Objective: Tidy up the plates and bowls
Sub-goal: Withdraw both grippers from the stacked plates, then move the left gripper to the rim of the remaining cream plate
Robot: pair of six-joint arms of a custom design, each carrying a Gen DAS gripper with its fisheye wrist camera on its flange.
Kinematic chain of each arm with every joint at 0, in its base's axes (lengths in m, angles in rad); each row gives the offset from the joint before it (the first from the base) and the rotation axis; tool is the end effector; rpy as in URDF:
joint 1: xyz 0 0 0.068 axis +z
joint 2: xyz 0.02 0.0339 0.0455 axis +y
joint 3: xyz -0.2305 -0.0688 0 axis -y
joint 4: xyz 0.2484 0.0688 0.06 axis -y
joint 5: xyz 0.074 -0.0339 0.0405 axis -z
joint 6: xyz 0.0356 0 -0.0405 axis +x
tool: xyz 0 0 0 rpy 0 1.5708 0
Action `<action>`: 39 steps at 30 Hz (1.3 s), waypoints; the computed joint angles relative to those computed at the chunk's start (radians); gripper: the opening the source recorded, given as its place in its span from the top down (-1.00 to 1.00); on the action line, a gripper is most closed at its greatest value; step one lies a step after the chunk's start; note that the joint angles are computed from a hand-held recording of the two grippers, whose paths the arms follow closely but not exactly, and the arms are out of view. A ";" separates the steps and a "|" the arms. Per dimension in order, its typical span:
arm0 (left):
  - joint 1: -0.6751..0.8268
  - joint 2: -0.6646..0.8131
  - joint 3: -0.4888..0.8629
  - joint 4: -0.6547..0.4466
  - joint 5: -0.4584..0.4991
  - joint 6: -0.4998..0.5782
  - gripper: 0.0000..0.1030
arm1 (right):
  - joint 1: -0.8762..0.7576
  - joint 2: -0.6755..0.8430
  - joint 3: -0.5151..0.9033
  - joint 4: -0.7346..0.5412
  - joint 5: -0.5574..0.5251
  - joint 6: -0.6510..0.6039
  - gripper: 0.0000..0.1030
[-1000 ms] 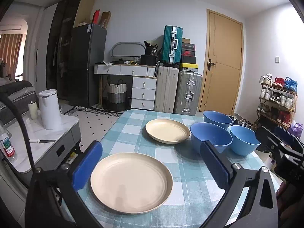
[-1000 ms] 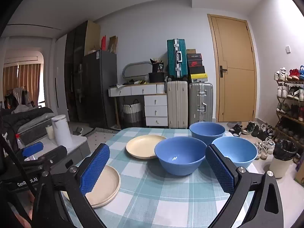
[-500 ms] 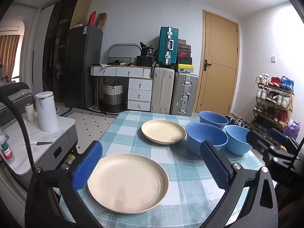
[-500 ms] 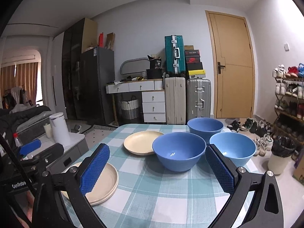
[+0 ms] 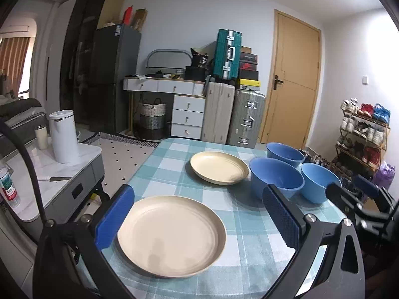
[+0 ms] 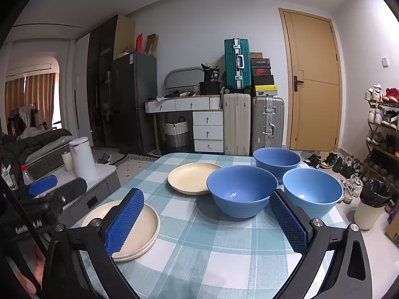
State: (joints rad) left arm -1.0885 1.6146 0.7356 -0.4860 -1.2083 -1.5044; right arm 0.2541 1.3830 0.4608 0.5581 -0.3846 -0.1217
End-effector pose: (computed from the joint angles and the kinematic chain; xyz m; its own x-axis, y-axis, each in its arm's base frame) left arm 0.1466 -0.2082 0.1060 -0.2552 -0.2755 -0.9268 -0.4381 0.8875 -0.1432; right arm 0.2626 0.0820 0.1401 -0.2726 -0.1871 -0.9438 -0.6100 0.7922 0.0192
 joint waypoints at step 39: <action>1.024 1.128 1.518 -0.234 1.149 0.913 -0.74 | -0.268 0.086 0.172 -0.258 -0.352 0.042 -0.99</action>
State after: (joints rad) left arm -0.0643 2.7425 2.2534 -0.7198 -0.0590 -0.5918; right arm -0.0139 1.4686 0.6325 0.3006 -0.7371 -0.0794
